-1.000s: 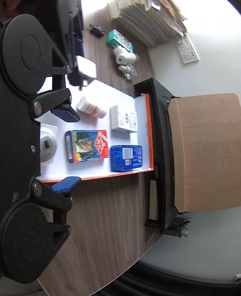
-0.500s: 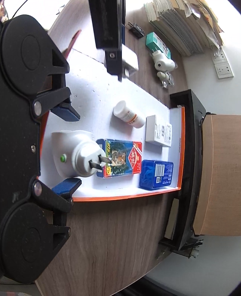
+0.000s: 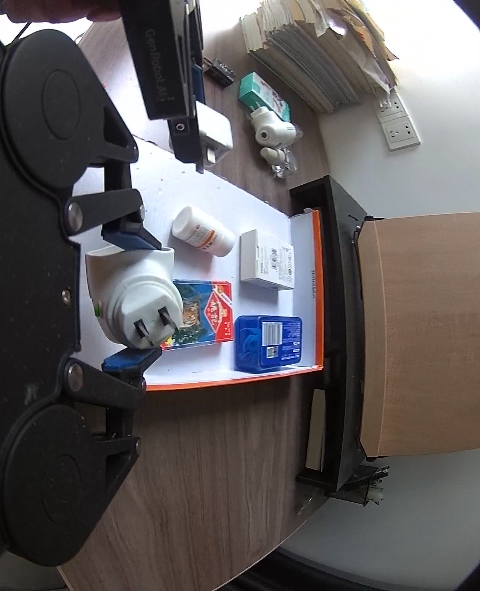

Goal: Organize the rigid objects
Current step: 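Lower the white plug adapter into the tray and open both grippers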

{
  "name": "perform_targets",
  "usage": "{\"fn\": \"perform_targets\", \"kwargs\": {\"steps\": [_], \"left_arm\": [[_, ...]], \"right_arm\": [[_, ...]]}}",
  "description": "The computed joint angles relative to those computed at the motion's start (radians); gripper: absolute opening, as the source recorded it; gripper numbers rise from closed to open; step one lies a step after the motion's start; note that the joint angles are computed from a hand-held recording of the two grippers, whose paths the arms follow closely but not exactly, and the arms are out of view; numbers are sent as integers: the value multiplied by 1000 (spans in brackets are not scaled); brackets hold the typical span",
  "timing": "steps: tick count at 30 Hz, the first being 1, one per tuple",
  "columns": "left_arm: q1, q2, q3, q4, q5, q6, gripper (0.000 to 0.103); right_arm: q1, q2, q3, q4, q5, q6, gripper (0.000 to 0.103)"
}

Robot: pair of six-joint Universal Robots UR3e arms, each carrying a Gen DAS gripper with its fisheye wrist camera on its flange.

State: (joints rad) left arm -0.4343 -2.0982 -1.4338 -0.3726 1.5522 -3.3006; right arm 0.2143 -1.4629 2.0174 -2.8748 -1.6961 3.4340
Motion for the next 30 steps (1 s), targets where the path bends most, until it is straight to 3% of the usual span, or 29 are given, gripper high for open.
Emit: {"fn": "perform_targets", "kwargs": {"steps": [15, 30], "left_arm": [[-22, -156, 288, -94, 27, -3, 44], [-27, -328, 586, -231, 30, -8, 44]], "right_arm": [[-60, 86, -211, 66, -24, -28, 65], [-116, 222, -399, 110, 36, -84, 65]]}}
